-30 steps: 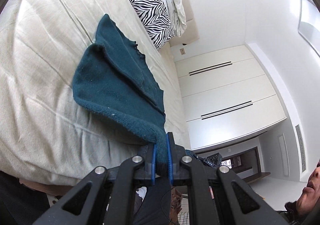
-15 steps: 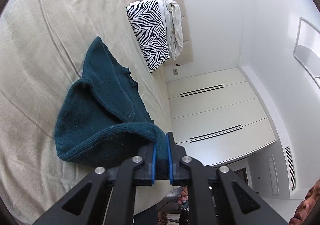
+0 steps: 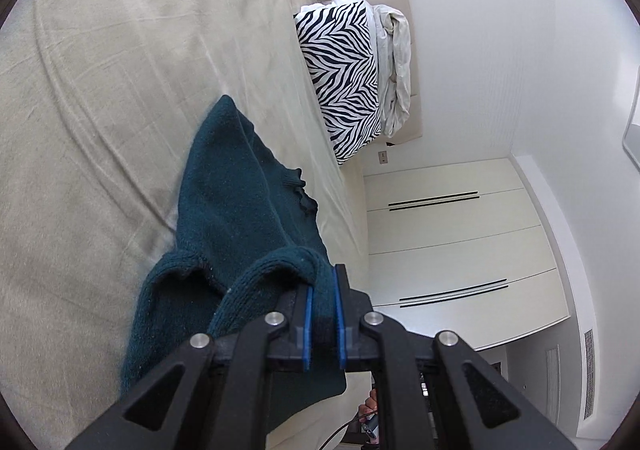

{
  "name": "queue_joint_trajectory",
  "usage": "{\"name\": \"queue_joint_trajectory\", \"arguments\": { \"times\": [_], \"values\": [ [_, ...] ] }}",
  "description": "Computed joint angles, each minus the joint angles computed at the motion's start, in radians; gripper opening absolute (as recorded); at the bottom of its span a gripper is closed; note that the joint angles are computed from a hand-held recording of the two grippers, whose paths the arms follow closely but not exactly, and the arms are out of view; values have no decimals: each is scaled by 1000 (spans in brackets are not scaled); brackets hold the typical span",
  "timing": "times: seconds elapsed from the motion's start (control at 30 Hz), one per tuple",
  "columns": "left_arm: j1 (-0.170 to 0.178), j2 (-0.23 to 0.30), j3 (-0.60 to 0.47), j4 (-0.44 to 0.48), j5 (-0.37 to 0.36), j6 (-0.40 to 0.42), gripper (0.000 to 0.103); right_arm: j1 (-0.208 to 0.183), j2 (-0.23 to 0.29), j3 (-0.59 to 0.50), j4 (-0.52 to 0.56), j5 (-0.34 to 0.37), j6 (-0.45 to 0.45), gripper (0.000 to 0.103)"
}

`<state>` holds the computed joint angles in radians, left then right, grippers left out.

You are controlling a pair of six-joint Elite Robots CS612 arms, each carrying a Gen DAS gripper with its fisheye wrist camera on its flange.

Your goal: Fold small clothes

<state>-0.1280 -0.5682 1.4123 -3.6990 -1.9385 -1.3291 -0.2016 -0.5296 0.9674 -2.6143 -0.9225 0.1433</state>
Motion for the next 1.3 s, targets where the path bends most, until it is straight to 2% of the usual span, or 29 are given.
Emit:
{"name": "queue_joint_trajectory", "arguments": {
  "times": [0.13, 0.23, 0.33, 0.4, 0.43, 0.47, 0.5, 0.53, 0.57, 0.7, 0.77, 0.83, 0.87, 0.93, 1.03, 1.1, 1.2, 1.23, 1.3],
  "values": [
    [11, 15, -58, 62, -14, 45, 11, 11, 60, -104, 17, -21, 44, 7],
    [17, 33, -104, 99, -26, 58, 11, 19, 97, -177, 44, -31, 45, 7],
    [20, 44, -130, 148, -31, 77, 11, 26, 110, -208, 90, -17, -13, 8],
    [19, 48, -132, 175, -25, 73, 13, 34, 103, -197, 89, -43, -69, 9],
    [20, 53, -131, 173, -25, 66, 13, 39, 97, -183, 71, -77, -99, 17],
    [20, 53, -124, 172, -22, 59, 16, 44, 91, -171, 62, -113, -136, 34],
    [19, 51, -115, 173, -16, 51, 19, 48, 87, -163, 64, -145, -168, 47],
    [18, 50, -105, 168, -12, 43, 20, 50, 83, -152, 57, -161, -195, 68],
    [18, 50, -98, 161, -10, 39, 21, 54, 81, -144, 52, -179, -229, 71],
    [17, 43, -67, 142, 6, 33, 21, 78, 81, -145, 109, -289, -405, 71],
    [17, 39, -56, 134, 11, 28, 21, 90, 85, -152, 137, -334, -465, 69],
    [16, 35, -44, 126, 15, 28, 21, 97, 92, -158, 141, -361, -483, 63],
    [16, 34, -42, 124, 15, 29, 21, 98, 95, -162, 146, -364, -481, 55],
    [14, 30, -37, 126, 17, 36, 21, 97, 97, -165, 146, -358, -471, 45],
    [13, 29, -40, 130, 17, 40, 21, 102, 82, -132, 95, -381, -500, 32],
    [12, 28, -40, 126, 19, 37, 21, 108, 70, -103, 44, -414, -515, 28],
    [9, 26, -40, 124, 16, 47, 21, 112, 53, -70, -1, -432, -523, 12],
    [9, 26, -41, 124, 13, 50, 21, 112, 52, -69, 10, -430, -533, 9],
    [8, 26, -42, 127, 11, 51, 21, 115, 51, -65, 20, -441, -546, 9]
  ]
}}
